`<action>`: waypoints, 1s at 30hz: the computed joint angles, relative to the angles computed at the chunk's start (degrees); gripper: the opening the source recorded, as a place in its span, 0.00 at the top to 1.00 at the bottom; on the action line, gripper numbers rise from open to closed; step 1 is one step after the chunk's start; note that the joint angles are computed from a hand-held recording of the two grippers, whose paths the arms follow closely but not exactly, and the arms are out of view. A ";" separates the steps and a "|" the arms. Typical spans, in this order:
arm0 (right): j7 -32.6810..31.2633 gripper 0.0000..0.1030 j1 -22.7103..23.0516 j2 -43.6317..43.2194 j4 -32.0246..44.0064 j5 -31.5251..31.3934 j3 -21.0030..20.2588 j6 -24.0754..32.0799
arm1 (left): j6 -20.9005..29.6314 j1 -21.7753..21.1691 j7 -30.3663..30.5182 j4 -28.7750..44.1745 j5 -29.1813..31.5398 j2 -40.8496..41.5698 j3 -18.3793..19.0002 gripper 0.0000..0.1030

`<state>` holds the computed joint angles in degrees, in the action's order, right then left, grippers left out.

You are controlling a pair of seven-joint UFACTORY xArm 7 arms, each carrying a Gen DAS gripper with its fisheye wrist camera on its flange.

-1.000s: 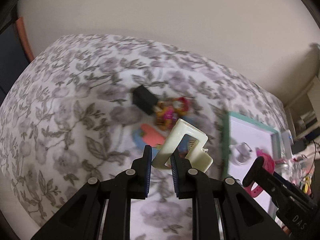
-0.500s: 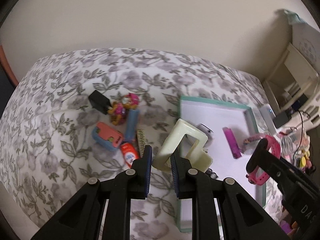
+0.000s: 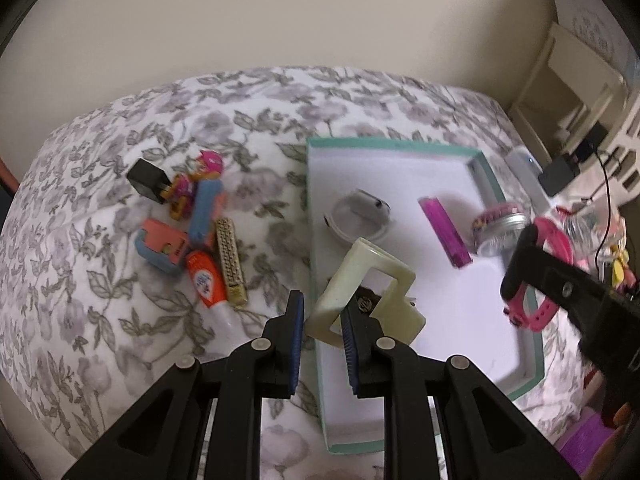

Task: Organize rigid objects
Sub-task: 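Carry the pink band with the right tool while the left tool carries the cream clip to the tray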

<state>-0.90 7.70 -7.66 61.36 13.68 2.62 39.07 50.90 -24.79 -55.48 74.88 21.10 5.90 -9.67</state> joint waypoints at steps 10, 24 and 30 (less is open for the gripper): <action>1.42 0.49 -0.75 -0.03 -0.34 -1.56 -0.30 0.06 | 1.59 -1.32 1.82 1.43 -0.54 2.19 -0.13 0.81; 2.67 0.49 -1.25 8.73 2.21 -5.20 0.48 7.05 | 4.23 -2.67 6.24 4.44 -4.70 6.44 0.06 0.81; 3.28 0.49 -1.20 9.78 2.07 -5.84 0.72 7.52 | 5.15 -3.36 6.70 5.01 -4.47 7.37 0.48 0.80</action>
